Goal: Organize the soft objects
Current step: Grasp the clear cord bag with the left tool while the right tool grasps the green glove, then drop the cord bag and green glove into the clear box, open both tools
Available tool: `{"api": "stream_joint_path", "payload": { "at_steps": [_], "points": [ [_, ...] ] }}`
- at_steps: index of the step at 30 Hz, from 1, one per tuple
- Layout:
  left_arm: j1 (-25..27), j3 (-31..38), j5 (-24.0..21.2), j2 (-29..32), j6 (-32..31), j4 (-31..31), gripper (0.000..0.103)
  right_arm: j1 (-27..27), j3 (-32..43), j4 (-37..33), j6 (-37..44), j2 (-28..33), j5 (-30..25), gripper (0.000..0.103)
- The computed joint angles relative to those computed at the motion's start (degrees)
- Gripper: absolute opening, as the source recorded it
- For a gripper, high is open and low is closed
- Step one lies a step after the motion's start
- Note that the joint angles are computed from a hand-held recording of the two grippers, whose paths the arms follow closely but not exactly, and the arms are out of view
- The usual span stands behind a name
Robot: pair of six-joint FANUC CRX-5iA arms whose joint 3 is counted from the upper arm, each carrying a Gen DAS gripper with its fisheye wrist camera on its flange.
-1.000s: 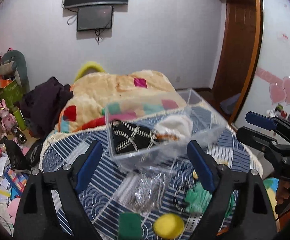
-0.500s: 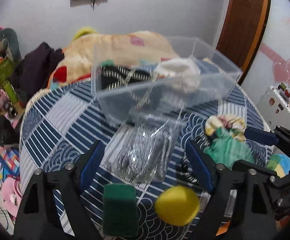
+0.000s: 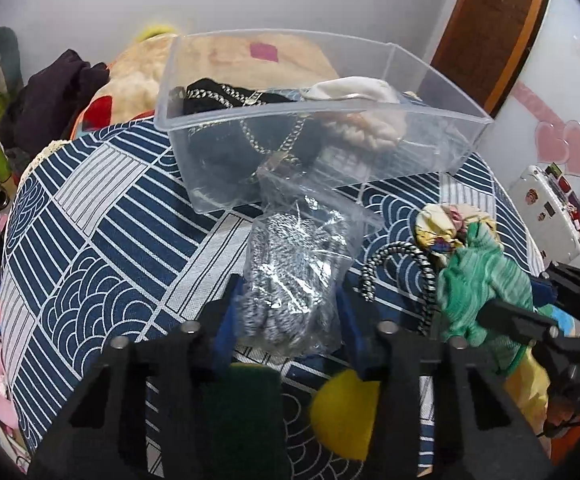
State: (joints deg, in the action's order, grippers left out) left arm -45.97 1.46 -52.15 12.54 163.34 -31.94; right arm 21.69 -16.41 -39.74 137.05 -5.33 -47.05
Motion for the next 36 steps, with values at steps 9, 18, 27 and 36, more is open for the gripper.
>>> {"api": "stream_joint_path", "payload": {
  "at_steps": [9,18,27,36],
  "points": [
    [-3.63,0.59,-2.7,-2.24,3.49,-4.99,0.03,-4.36,0.57,-6.41,3.41,-3.54,-0.8,0.023],
    [-7.81,3.34,-7.01,-4.87,7.39,-13.06,0.03,-6.45,2.8,-12.14,4.06,-4.32,0.18,0.023],
    [-10.12,7.48,-13.23,-5.56,10.56,-21.86,0.03,-4.43,6.15,-12.26,2.15,-2.82,6.55,0.023],
    [-6.33,8.47,-10.77,-4.83,10.79,-21.67,0.03,-0.45,8.5,-7.17,-2.87,0.79,11.99,0.023]
  ]
}}
